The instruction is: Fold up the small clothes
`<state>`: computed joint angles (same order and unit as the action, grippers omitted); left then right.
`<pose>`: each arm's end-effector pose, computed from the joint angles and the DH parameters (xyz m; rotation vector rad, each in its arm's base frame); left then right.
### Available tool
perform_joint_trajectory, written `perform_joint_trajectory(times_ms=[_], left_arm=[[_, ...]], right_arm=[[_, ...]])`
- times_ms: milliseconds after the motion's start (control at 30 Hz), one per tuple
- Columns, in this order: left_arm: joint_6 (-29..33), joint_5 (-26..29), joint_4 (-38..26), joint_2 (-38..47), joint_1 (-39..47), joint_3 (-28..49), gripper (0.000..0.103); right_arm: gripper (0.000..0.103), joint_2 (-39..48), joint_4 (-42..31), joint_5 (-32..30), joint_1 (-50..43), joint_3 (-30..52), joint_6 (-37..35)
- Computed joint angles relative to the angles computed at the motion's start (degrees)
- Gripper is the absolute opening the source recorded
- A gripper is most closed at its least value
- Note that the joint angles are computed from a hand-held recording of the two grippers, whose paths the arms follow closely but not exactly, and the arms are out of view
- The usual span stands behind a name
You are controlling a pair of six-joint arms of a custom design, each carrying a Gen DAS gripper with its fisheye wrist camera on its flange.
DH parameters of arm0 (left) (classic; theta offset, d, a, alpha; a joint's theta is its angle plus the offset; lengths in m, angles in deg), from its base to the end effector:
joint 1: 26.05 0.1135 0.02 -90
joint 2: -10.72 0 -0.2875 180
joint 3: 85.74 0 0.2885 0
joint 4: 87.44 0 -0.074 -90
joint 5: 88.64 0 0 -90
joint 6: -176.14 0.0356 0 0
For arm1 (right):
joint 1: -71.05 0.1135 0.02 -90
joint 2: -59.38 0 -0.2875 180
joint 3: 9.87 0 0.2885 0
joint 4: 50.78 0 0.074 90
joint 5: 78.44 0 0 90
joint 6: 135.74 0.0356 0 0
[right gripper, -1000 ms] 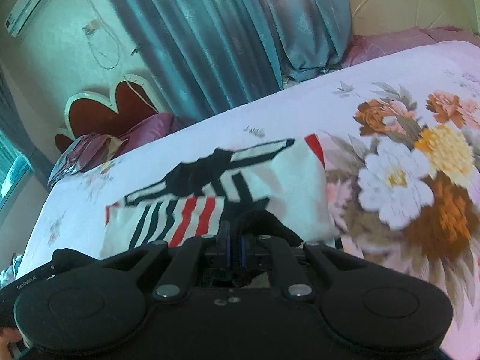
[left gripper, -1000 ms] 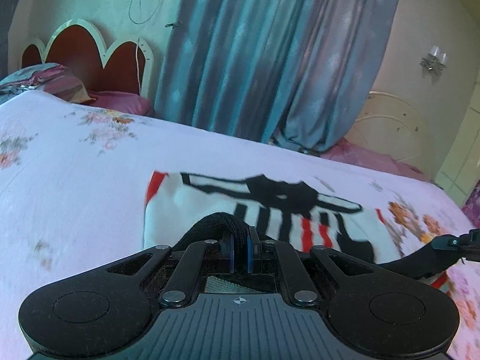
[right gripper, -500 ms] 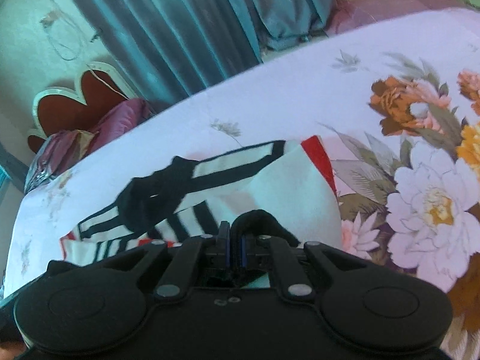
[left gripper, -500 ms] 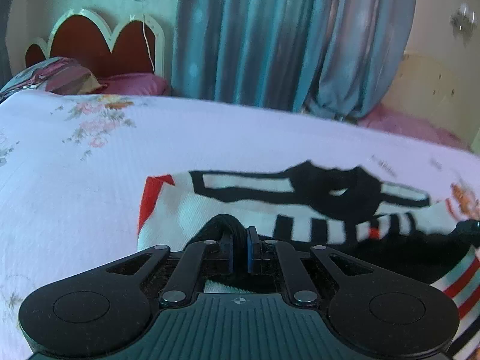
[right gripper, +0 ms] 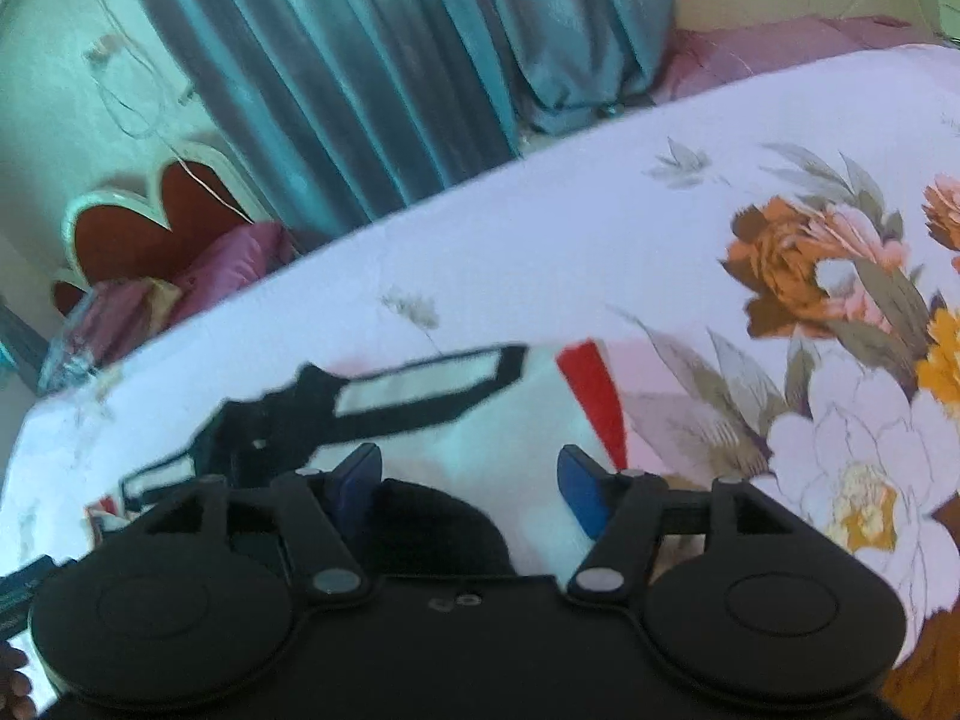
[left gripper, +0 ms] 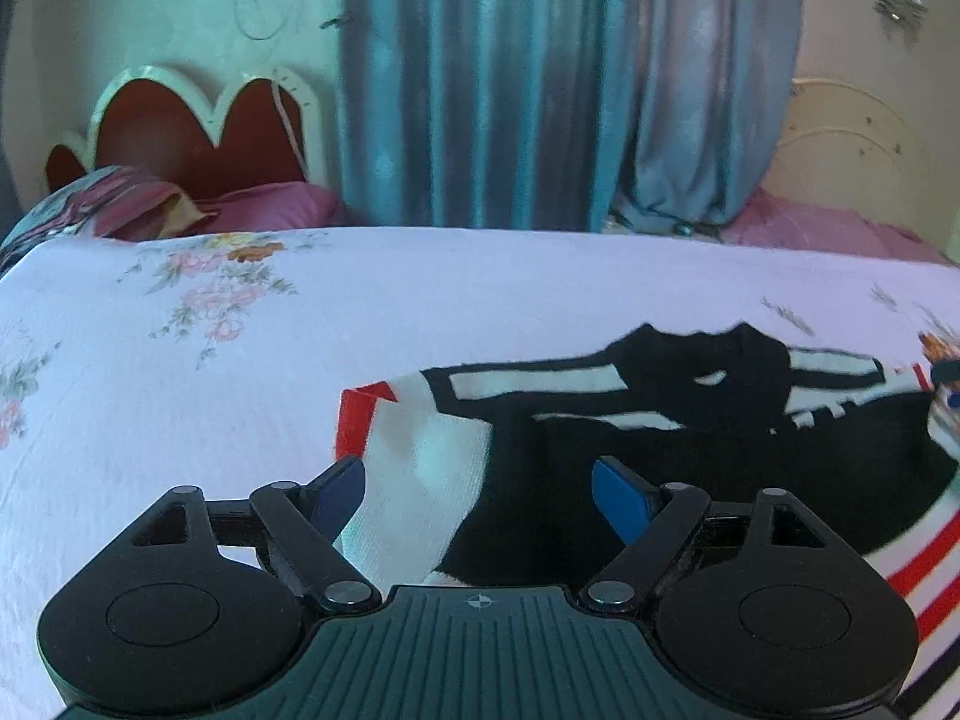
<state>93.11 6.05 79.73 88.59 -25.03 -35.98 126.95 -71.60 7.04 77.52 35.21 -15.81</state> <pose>0.2968 0.0024 0.1869 0.1610 2.2768 -0.0207 0.2546 0.0317 0.1938 0.4403 2.3185 0.4065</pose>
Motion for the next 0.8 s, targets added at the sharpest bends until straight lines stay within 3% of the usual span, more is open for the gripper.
perform_joint_trajectory(times_ms=[233, 267, 333, 467, 533, 567, 633, 733, 800], left_arm=[[0.44, 0.86, 1.39, 6.46, -1.37, 1.92, 0.080], [0.33, 1.16, 1.62, 7.55, -1.48, 2.29, 0.075], [-0.13, 2.05, 0.53, 9.50, -1.46, 3.34, 0.050], [-1.16, 2.11, 2.69, 9.58, -2.00, 1.95, 0.036], [-0.87, 2.23, 2.84, 9.33, -2.52, 1.63, 0.016], [-0.50, 2.31, 2.89, 9.00, -2.87, 1.33, 0.011], [-0.20, 2.27, 3.21, 8.39, -3.18, 0.92, 0.006], [-0.73, 2.78, 5.14, 6.89, -2.76, -0.66, 0.004], [-1.29, 2.88, 6.54, 5.74, -2.41, -1.58, 0.004]], right_arm=[[0.062, 3.41, 2.12, -2.91, 0.73, 0.35, -6.36], [0.061, 3.98, 2.55, -3.22, 0.99, 0.37, -6.76], [0.055, 5.14, 2.87, -2.97, 1.49, 0.62, -7.66], [0.043, 7.74, 2.56, -3.19, 2.20, 1.71, -10.95], [0.030, 9.05, 1.88, -2.24, 2.95, 2.48, -12.54], [0.024, 9.54, 0.98, -2.55, 3.14, 2.94, -13.62], [0.019, 9.72, -0.12, -2.14, 4.07, 3.15, -14.90], [0.010, 8.60, -0.91, -0.87, 5.23, 2.91, -16.55], [0.009, 6.62, 0.07, -1.21, 4.57, 2.05, -15.38]])
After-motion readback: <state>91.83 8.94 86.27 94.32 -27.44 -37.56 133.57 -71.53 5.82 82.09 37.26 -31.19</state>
